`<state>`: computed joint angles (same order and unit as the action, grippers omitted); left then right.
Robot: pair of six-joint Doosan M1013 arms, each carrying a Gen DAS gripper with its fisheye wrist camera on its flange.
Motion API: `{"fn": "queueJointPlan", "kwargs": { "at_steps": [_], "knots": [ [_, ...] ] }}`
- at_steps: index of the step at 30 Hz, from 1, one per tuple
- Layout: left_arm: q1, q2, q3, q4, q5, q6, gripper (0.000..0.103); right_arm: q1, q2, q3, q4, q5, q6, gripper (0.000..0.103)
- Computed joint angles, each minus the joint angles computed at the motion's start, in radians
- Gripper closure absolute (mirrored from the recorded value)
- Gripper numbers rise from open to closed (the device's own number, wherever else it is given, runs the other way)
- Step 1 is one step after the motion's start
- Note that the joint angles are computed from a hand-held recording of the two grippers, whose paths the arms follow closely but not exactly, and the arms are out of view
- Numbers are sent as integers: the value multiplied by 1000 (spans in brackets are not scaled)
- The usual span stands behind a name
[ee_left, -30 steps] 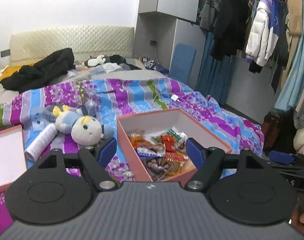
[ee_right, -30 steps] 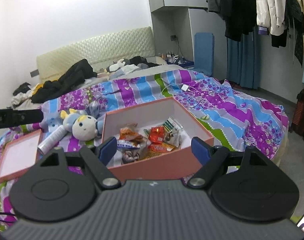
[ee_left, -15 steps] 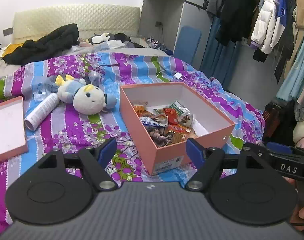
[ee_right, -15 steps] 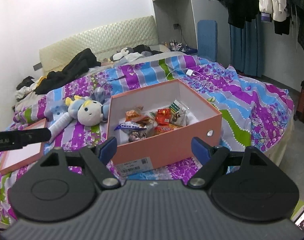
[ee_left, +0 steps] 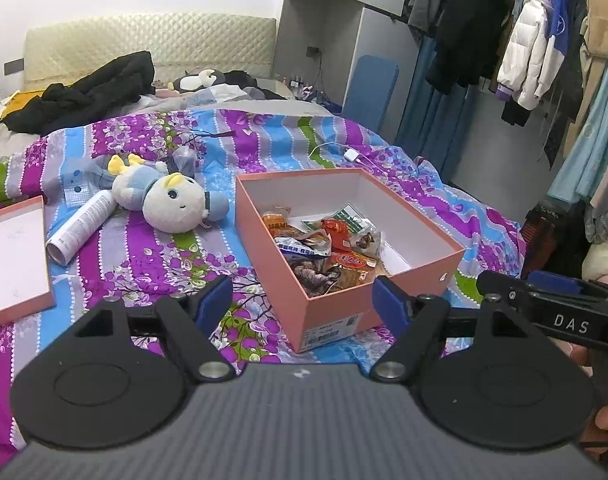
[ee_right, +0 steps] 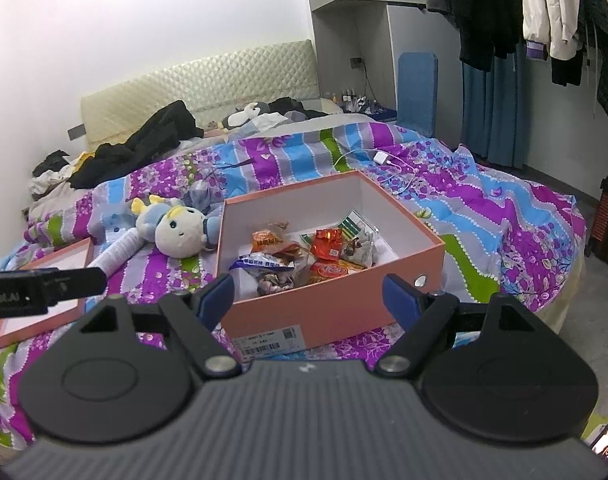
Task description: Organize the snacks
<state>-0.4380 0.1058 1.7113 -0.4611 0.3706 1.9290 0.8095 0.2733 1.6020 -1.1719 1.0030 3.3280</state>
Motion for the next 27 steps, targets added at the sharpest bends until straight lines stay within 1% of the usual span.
{"fn": "queueJointPlan", "kwargs": {
  "at_steps": [4,11,14,16,25,26,27],
  "knots": [
    [2,0,-2,30,-2,-39,22,0,0,0,-3,-2,-1,20],
    [9,-4,-3,19,-4,-34,22,0,-7,4,-13,-7,6,20],
    [8,-9,3,26,-21,-49,22,0,-8,5,-22,-4,9,20],
    [11,-11,3,-2,-15,-26,22,0,-9,6,-22,-8,12,20],
    [15,-10,2,10,-15,-44,22,1,-8,3,-18,-5,3,20],
    [14,-10,2,19,-15,-55,20,2,-8,2,-18,-5,4,20],
    [15,-9,0,16,-9,-54,16,1,-7,1,-17,-5,2,20]
  ]
}}
